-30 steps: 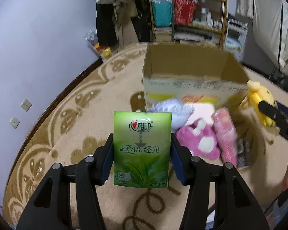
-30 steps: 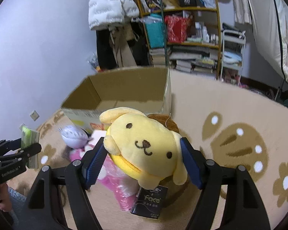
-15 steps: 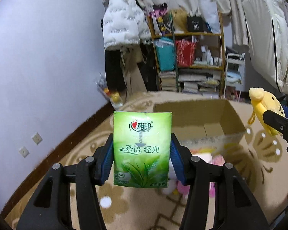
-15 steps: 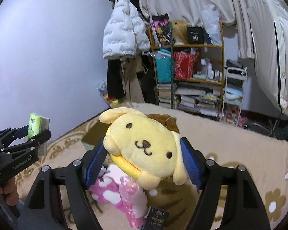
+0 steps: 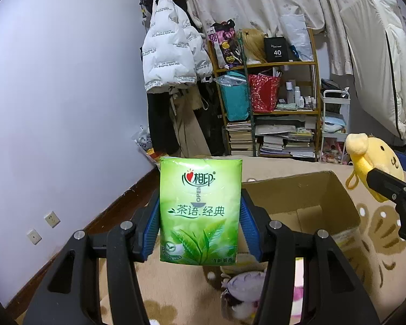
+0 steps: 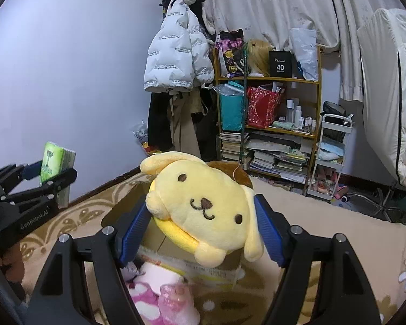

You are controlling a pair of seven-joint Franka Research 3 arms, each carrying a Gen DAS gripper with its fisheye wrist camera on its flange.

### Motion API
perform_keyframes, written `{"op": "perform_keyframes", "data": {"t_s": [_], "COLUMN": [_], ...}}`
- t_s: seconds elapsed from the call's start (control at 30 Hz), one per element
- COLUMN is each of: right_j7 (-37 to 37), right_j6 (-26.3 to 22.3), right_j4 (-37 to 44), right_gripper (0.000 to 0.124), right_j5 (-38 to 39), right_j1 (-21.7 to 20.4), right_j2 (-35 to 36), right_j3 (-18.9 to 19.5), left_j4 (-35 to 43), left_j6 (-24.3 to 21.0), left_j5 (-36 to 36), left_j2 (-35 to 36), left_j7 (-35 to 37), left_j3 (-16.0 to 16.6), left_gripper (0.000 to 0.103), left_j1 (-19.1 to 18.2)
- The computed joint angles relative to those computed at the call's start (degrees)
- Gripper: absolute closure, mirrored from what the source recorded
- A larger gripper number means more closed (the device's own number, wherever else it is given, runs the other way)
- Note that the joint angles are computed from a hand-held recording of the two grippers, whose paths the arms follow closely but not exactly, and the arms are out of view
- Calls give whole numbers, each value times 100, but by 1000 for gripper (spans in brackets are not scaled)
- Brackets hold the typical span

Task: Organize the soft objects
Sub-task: 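Close the left tool on the green pack while the right tool grips and lifts the yellow plush dog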

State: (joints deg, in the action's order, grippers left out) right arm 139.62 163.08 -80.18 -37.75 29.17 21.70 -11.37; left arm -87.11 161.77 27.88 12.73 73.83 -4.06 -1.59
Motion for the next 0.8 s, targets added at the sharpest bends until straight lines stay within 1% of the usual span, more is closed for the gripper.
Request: {"op": "perform_keyframes", "data": {"t_s": [0.07, 0.2, 0.3, 0.33, 0.37, 0.5, 0.6, 0.73, 0.8], "right_j7": [-106, -459, -772, -865, -921, -1187, -1351, -1727, -1841], "right_j6": [0, -7, 5, 0, 9, -41, -18, 32, -2], "right_j4": [185, 449, 541, 569, 579, 810, 872, 883, 910], "right_gripper": [45, 45, 45, 45, 45, 44, 44, 44, 44], "right_j5": [123, 464, 760, 849, 919, 1319, 1613, 2142, 2335], "right_j1": [-70, -166, -223, -233, -226, -286, -329, -491, -491], "right_j2": [160, 419, 548, 593, 626, 862, 981, 1105, 1159], "right_j3": [36, 69, 84, 79, 54, 55, 58, 261, 260], "left_j4": [184, 449, 730, 828, 942, 1308, 1548, 1836, 1965], "left_j6": [-45, 92, 54, 19, -49, -429, -638, -930, -1072], "left_j5": [-107, 73, -108, -118, -137, -723, -981, -1293, -1410], "left_j2": [158, 444, 695, 769, 857, 1142, 1336, 1567, 1664], "left_j7": [97, 190, 467, 486, 506, 975, 1198, 1439, 1542], "left_j3": [-35, 42, -48, -28, -12, -267, -320, -393, -411], "left_gripper": [51, 51, 51, 51, 51, 51, 51, 50, 50], "left_j1": [17, -64, -35, -65, -91, 42, 31, 28, 17]}}
